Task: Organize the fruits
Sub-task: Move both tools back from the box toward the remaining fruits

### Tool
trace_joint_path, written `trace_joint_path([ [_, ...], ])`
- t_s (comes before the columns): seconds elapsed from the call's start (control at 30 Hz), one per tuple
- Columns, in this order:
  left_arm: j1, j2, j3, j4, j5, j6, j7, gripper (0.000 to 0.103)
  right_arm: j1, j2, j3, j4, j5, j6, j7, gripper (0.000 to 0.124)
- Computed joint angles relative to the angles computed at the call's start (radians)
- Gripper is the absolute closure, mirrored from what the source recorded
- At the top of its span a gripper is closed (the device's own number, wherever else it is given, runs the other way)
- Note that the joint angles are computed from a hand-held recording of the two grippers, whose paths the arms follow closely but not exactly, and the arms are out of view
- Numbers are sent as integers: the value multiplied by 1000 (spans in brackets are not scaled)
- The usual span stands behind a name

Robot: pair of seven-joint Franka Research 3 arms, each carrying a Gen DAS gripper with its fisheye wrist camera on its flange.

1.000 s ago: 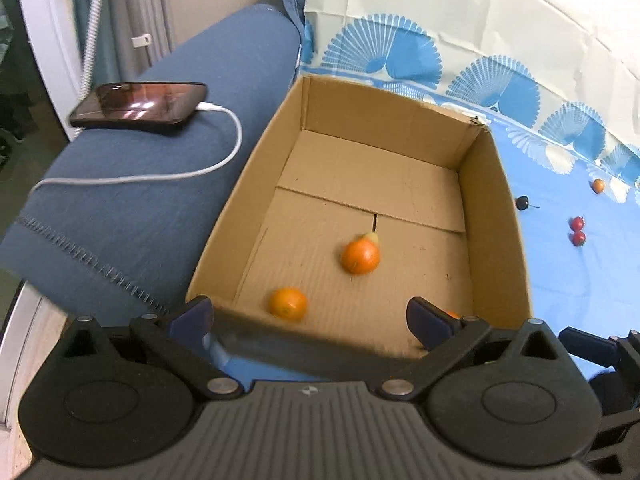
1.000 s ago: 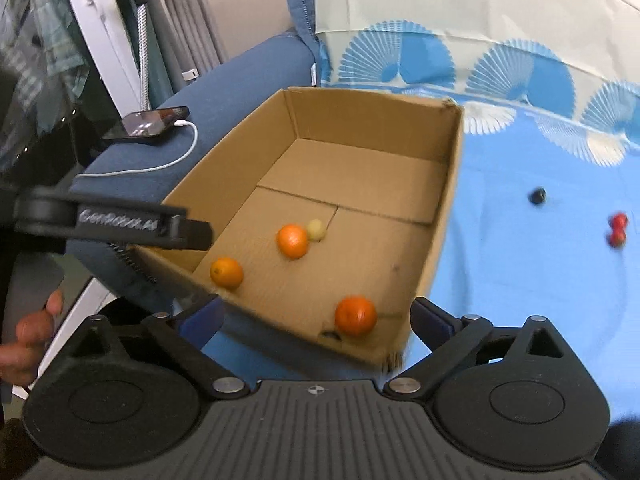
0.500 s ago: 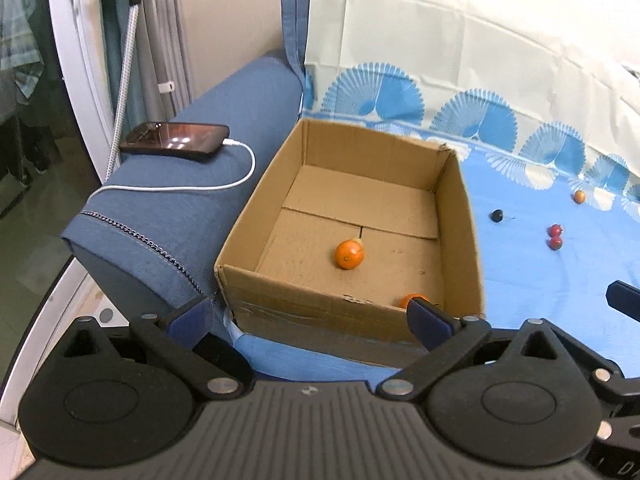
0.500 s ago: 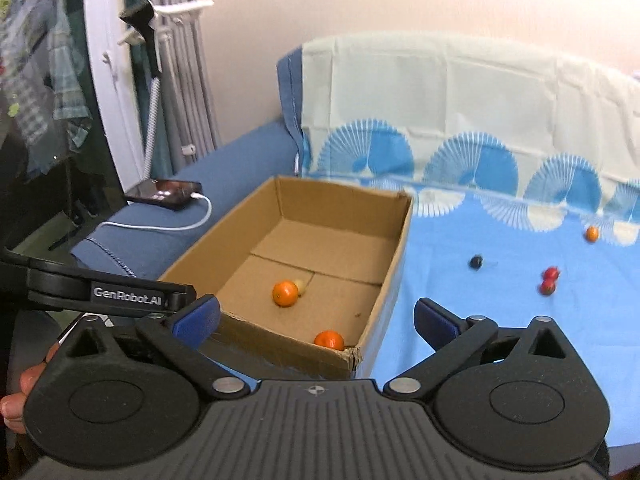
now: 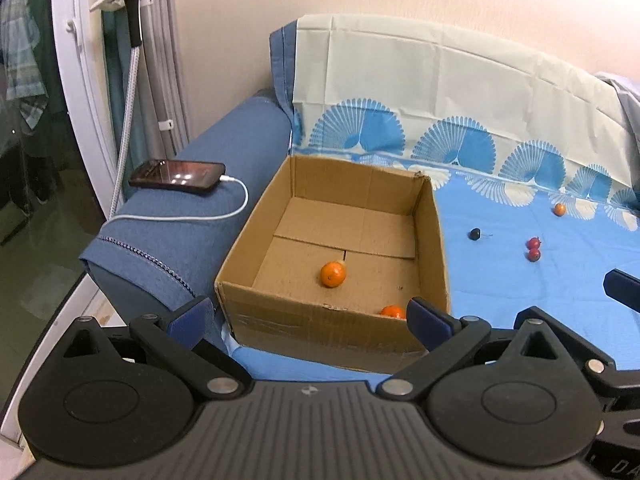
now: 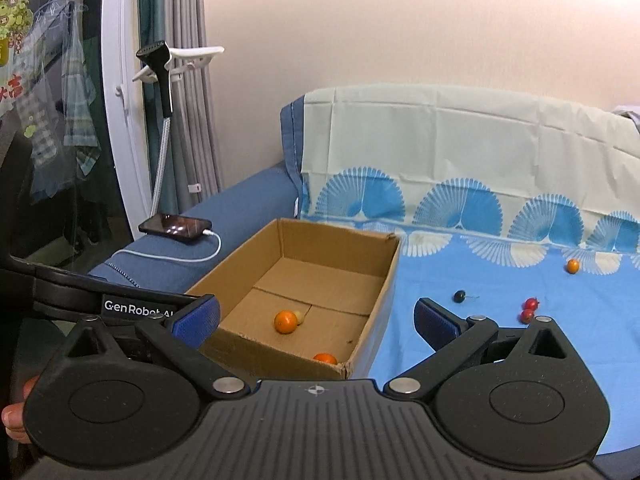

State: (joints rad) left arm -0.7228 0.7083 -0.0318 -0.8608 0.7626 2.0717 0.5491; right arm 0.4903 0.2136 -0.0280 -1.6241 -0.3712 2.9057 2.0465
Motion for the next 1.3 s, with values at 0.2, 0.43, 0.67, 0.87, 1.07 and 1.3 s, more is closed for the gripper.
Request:
trace_joint_path([
  [0.2, -7, -5, 1, -3, 7, -12, -6, 0, -1, 3, 4, 2, 11, 2, -5, 22],
  [0.43, -3, -2, -5, 2, 2, -18, 3, 0, 2, 3, 3, 3, 17, -6, -8, 22],
  [0.67, 6, 2, -8, 4, -20, -16, 23, 0, 1, 12, 7, 15, 27, -26, -13, 22],
  [0.87, 10, 23, -7, 31, -38, -27, 38, 0, -1, 28, 14, 36, 53, -50, -38, 22],
  [1.07, 13, 55, -4, 77, -65, -44, 59, 0, -6, 39, 20, 45, 86, -68, -69, 22],
  [1.3, 12, 112, 8, 164, -99, -81, 94, 0, -11, 49, 23, 48, 118, -67, -106, 22],
])
